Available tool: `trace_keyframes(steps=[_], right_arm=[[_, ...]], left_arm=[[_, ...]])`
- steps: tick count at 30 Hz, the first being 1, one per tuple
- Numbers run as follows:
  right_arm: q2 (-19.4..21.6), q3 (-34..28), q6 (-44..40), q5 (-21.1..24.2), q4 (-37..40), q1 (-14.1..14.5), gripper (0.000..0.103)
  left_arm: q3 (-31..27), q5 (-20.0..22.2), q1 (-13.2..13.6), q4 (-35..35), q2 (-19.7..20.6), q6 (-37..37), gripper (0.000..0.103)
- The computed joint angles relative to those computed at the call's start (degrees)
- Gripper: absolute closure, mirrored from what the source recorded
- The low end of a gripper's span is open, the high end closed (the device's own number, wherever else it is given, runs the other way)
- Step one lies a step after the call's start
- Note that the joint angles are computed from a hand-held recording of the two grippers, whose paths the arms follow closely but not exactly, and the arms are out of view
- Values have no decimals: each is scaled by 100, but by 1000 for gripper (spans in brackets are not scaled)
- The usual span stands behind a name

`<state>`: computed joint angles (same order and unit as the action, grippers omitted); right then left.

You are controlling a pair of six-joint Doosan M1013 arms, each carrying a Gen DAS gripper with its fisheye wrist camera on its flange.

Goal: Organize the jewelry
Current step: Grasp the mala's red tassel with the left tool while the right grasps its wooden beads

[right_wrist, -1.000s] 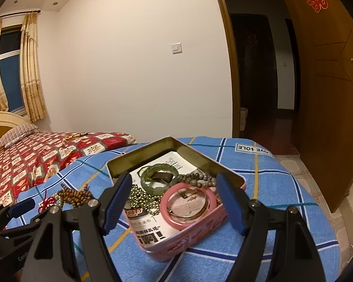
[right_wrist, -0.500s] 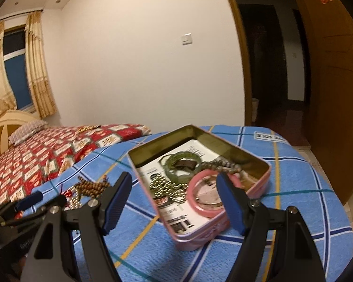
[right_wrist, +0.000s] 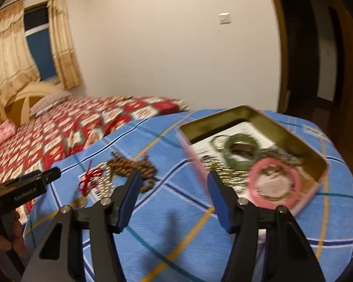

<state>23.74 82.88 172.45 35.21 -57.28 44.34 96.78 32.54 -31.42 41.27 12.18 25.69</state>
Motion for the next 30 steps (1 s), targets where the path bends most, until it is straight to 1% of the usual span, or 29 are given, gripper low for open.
trace_keyframes(steps=[4, 6, 8, 11, 14, 16, 17, 19, 21, 22, 23, 24, 25, 27, 28, 29, 30], right_arm=[[205, -338, -1241, -209, 1092, -114, 41], [343, -562, -2062, -223, 1797, -186, 41], [483, -795, -2676, -124, 2225, -236, 41], [674, -1112, -3578, 11, 2778, -309, 41], [894, -1473, -4424, 312, 3404, -383, 41], [1017, -1677, -5002, 488, 3935, -455, 41], [1063, -1751, -5156, 568, 4085, -474, 41], [1121, -1843, -5259, 707, 4208, -496, 40], [1121, -1846, -5222, 745, 4107, -477, 43], [1123, -1848, -5198, 764, 4049, -466, 57], [1118, -1843, -5129, 788, 3922, -447, 63], [1104, -1819, -5119, 774, 3912, -446, 66], [1067, -1759, -5121, 702, 3964, -455, 68], [952, -1569, -4977, 501, 4034, -476, 69], [901, -1485, -4832, 396, 3968, -474, 69], [811, -1338, -4608, 199, 3838, -471, 69], [721, -1188, -4404, -16, 3717, -468, 69]], left_arm=[[-18, -103, 70, -435, 10, 390, 41], [-5, -218, 118, -741, 1, 688, 41], [-5, -313, 172, -1101, 2, 1024, 41], [8, -461, 275, -1837, -8, 1739, 41], [-17, -504, 345, -2453, 5, 2388, 41], [-40, -492, 346, -2601, 16, 2659, 41], [-56, -498, 338, -2663, 23, 2857, 41], [-89, -514, 322, -2767, 40, 3145, 41], [-140, -562, 334, -3160, 77, 3644, 41], [-163, -577, 342, -3415, 94, 3923, 41], [-190, -572, 349, -3606, 116, 4137, 41], [-243, -517, 337, -3676, 156, 4241, 41], [-299, -444, 318, -3628, 198, 4243, 41], [-410, -305, 273, -3515, 277, 4278, 41], [-441, -285, 250, -3457, 302, 4298, 41], [-497, -228, 208, -3315, 338, 4278, 41], [-526, -187, 192, -3260, 357, 4304, 47]])
